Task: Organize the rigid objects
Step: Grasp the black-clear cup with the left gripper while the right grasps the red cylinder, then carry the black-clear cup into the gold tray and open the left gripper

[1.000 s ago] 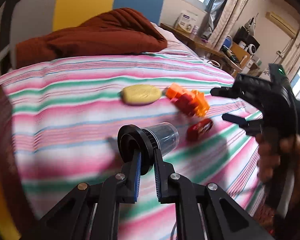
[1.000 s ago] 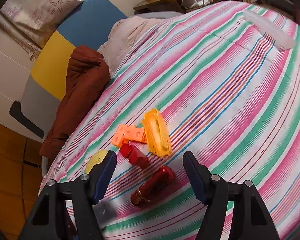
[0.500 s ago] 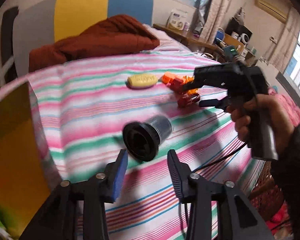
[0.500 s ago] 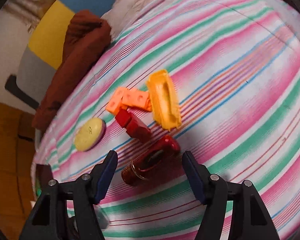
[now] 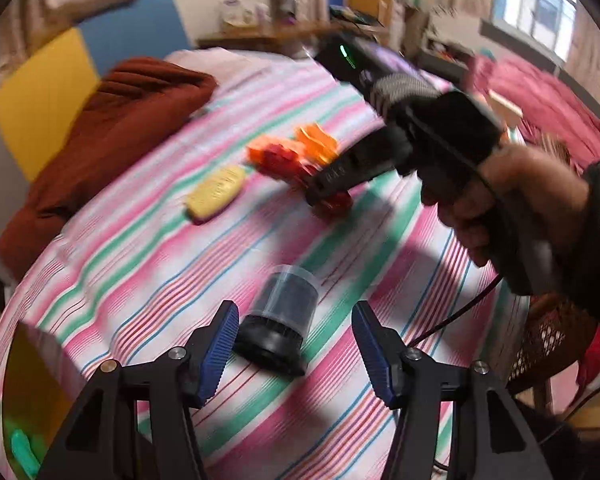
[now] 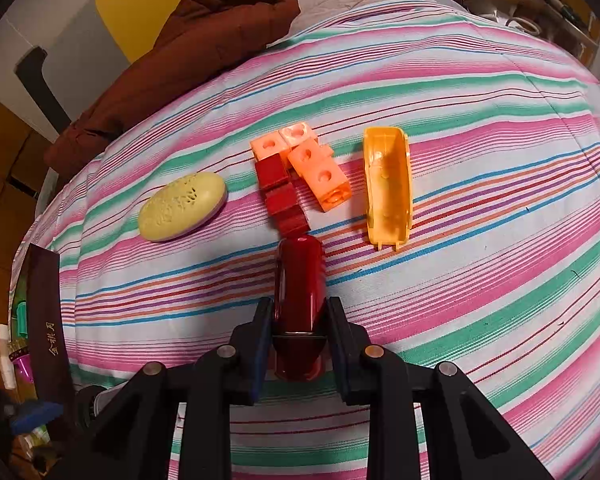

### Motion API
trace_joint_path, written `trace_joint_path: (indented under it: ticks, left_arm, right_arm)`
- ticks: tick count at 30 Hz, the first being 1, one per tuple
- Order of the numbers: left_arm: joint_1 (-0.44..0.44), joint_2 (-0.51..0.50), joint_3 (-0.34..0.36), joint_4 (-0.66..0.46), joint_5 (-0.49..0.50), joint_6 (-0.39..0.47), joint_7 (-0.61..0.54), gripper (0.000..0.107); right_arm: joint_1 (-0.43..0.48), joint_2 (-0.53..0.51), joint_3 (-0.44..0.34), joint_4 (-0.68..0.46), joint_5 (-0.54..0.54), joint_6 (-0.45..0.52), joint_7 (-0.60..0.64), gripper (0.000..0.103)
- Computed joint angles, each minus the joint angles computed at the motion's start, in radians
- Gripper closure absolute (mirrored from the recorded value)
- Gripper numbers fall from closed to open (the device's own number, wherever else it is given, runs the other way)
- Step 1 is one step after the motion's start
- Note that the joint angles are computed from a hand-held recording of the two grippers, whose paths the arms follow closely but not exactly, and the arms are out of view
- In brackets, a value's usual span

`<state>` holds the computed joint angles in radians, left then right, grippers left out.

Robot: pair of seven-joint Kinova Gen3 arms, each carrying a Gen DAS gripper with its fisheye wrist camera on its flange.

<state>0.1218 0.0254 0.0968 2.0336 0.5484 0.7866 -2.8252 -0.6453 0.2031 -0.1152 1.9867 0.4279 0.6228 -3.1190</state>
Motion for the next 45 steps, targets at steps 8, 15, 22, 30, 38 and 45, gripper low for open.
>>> trace_joint_path:
  ticks: [8, 15, 22, 30, 38, 45]
  left_arm:
    - [0.078, 0.098, 0.058, -0.027, -0.229, -0.068, 0.165, 0.06]
    - [0.042, 0.02, 0.051, 0.1, -0.075, -0.206, 0.109, 0.064]
    - [0.01, -0.054, -0.025, 0.198, 0.098, -0.259, 0.065, 0.064]
    - [-0.023, -0.127, -0.122, 0.275, 0.268, -0.223, -0.084, 0.064]
    - [-0.065, -0.165, -0.172, 0.304, 0.327, -0.185, -0.121, 0.064]
    - [-0.147, -0.228, -0.252, 0.317, 0.357, -0.045, -0.175, 0.064]
  right_arm:
    - [-0.005, 0.02, 0.001, -0.03, -0.004, 0.018, 0.016, 0.076]
    - [-0.038, 0.043, 0.004, -0.062, 0.028, 0.079, 0.026, 0.075]
    - [-0.038, 0.011, 0.009, -0.011, 0.054, 0.015, -0.039, 0.068]
    - [-0.073, 0.052, -0.001, -0.071, 0.098, 0.122, -0.047, 0.076]
    - [-0.063, 0.064, -0.046, -0.09, 0.097, 0.034, 0.096, 0.076]
    - [-0.107, 0.086, 0.004, -0.087, 0.081, -0.039, 0.175, 0.076]
